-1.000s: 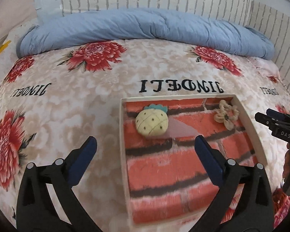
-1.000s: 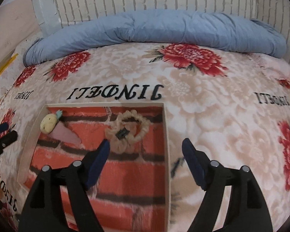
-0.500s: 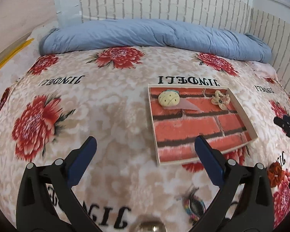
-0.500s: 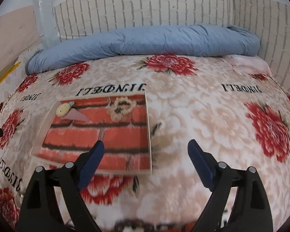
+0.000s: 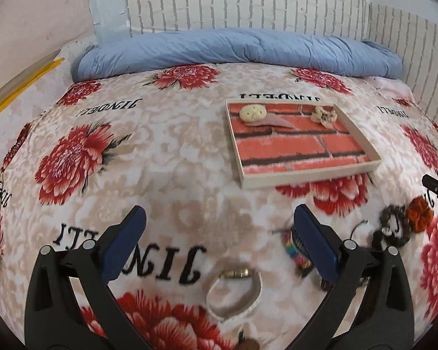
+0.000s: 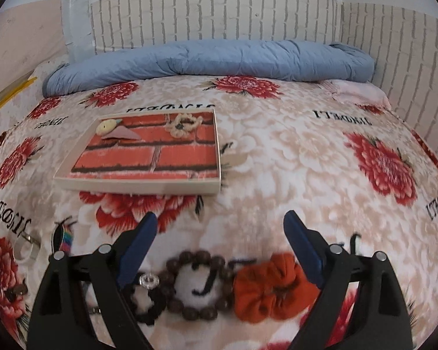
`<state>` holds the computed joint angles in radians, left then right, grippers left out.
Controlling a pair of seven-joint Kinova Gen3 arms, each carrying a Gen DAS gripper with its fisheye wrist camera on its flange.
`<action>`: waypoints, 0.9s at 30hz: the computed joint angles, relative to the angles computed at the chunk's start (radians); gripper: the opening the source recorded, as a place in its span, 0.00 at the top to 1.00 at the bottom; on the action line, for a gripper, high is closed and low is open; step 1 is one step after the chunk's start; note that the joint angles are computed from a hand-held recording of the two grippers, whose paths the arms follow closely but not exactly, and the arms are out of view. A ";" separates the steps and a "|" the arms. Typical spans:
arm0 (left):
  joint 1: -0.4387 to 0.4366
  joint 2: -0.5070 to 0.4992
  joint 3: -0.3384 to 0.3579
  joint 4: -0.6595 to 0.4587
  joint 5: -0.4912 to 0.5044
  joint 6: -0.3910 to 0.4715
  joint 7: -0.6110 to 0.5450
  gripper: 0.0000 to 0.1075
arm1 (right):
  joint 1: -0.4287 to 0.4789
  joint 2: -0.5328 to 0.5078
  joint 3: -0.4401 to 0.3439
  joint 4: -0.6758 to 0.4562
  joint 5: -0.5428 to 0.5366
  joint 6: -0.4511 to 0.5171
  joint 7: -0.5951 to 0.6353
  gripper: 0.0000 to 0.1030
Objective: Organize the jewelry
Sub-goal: 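Move both open tools back from the tray toward the remaining jewelry, then grasp the black charm scrunchie with the right tool while the left tool grasps the white-strap watch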
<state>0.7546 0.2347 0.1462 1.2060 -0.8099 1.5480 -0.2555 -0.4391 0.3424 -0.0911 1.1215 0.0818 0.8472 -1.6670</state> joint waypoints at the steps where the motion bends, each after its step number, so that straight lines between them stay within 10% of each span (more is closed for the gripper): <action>1: 0.008 -0.002 0.002 0.013 -0.003 0.002 0.013 0.09 | -0.004 -0.017 0.003 0.042 0.007 -0.023 -0.009 0.16; 11: 0.049 -0.016 0.031 0.128 -0.021 0.002 0.136 0.09 | -0.020 -0.109 -0.006 0.293 0.076 -0.199 -0.063 0.16; 27: 0.036 -0.049 0.063 0.243 0.027 -0.060 0.228 0.09 | -0.074 -0.146 -0.023 0.374 0.131 -0.254 -0.108 0.17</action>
